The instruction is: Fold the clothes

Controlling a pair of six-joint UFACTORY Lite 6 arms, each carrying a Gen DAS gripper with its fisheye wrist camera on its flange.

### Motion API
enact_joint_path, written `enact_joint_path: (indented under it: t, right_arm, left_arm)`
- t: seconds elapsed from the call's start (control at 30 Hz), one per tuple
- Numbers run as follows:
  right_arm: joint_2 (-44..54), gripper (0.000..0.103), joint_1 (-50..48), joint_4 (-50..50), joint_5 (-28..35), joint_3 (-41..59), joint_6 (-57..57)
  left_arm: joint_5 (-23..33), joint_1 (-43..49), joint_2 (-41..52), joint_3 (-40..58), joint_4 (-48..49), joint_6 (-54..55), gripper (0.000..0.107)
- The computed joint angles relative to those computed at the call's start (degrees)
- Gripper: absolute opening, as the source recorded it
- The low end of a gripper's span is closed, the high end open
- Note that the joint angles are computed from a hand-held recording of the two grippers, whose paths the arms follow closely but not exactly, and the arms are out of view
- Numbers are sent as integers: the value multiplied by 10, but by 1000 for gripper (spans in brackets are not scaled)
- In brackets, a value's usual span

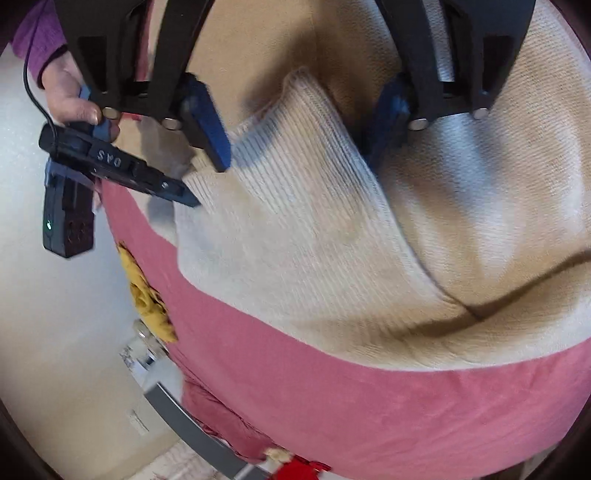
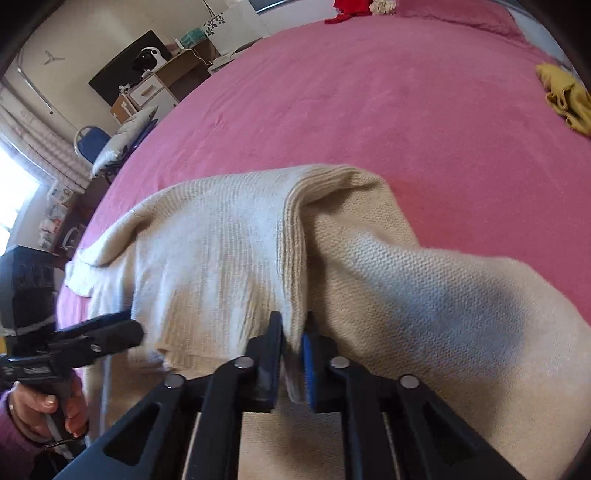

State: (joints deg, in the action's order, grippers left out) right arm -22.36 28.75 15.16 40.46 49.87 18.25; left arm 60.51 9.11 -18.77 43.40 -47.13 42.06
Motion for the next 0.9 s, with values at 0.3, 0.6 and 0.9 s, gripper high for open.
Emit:
enact_joint_path:
  t: [0.3,0.6,0.9]
  right_arm:
    - [52,6,-183,353,110,51,-241]
    - [373,17,-262,508,13,383,-230]
    - [419,29,-214,292,12,470,-212]
  left_arm:
    - [184,105,163,169,-37,8,10]
    - [131,82,524,694,-93,-209,18]
    - [79,140,573,784,-11,-165,48]
